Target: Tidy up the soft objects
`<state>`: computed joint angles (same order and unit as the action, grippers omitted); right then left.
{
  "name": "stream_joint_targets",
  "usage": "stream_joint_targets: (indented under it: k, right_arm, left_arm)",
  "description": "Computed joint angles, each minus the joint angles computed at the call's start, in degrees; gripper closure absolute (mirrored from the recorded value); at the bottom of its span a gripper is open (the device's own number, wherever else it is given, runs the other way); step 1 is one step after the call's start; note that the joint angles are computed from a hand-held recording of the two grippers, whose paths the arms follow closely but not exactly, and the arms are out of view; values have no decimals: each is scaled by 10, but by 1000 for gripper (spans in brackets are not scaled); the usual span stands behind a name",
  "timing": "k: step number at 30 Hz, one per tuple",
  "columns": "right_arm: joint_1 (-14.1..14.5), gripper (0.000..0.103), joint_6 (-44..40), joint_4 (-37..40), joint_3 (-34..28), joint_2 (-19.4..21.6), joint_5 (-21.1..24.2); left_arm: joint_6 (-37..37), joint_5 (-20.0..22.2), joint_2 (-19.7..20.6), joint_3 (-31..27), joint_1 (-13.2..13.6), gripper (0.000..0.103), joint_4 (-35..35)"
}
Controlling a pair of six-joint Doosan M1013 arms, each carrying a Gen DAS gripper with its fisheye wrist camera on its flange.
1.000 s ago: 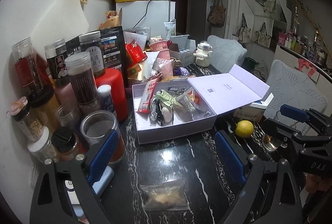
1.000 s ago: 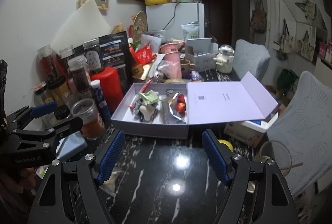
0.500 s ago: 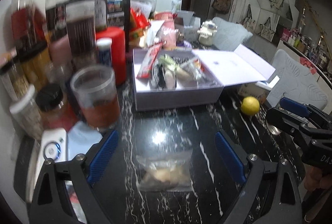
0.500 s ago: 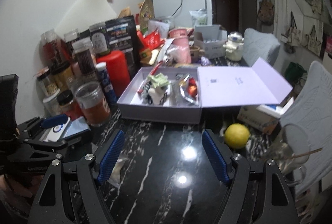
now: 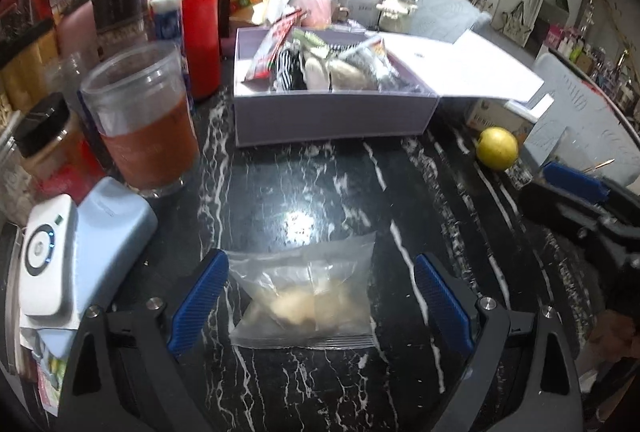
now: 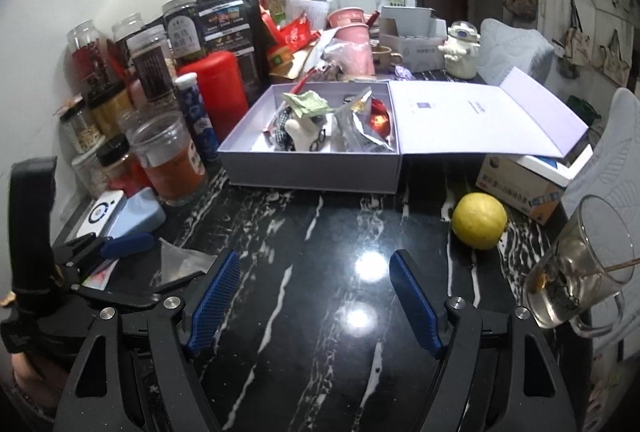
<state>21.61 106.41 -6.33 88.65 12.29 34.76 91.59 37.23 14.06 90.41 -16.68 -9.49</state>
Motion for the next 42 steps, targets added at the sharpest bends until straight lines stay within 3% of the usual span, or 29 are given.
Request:
stream_joint_targets:
  k: [6, 9, 11, 15, 26, 42]
  right_arm:
    - [-4, 25, 2, 5, -1, 4, 6]
    - [-6, 25, 2, 8, -4, 7, 10]
    - [-7, 25, 2, 9, -5, 10, 12]
    - [-9, 25, -3, 18, -7, 12, 13]
    - [-21, 25, -35, 52, -30, 26, 14]
    - [-41, 25, -75, 39, -117, 74, 14]
  left_arm:
    - [-16, 20, 18, -7, -4, 8, 24]
    - [-16, 22, 24, -8, -5, 29, 29]
    - [-11, 7, 22, -3, -5, 35, 29]
    - [19, -9, 18, -3, 0, 36, -6]
    - [42, -63, 21, -51, 4, 36, -18]
    - [-22, -93, 111, -191, 1, 36, 56]
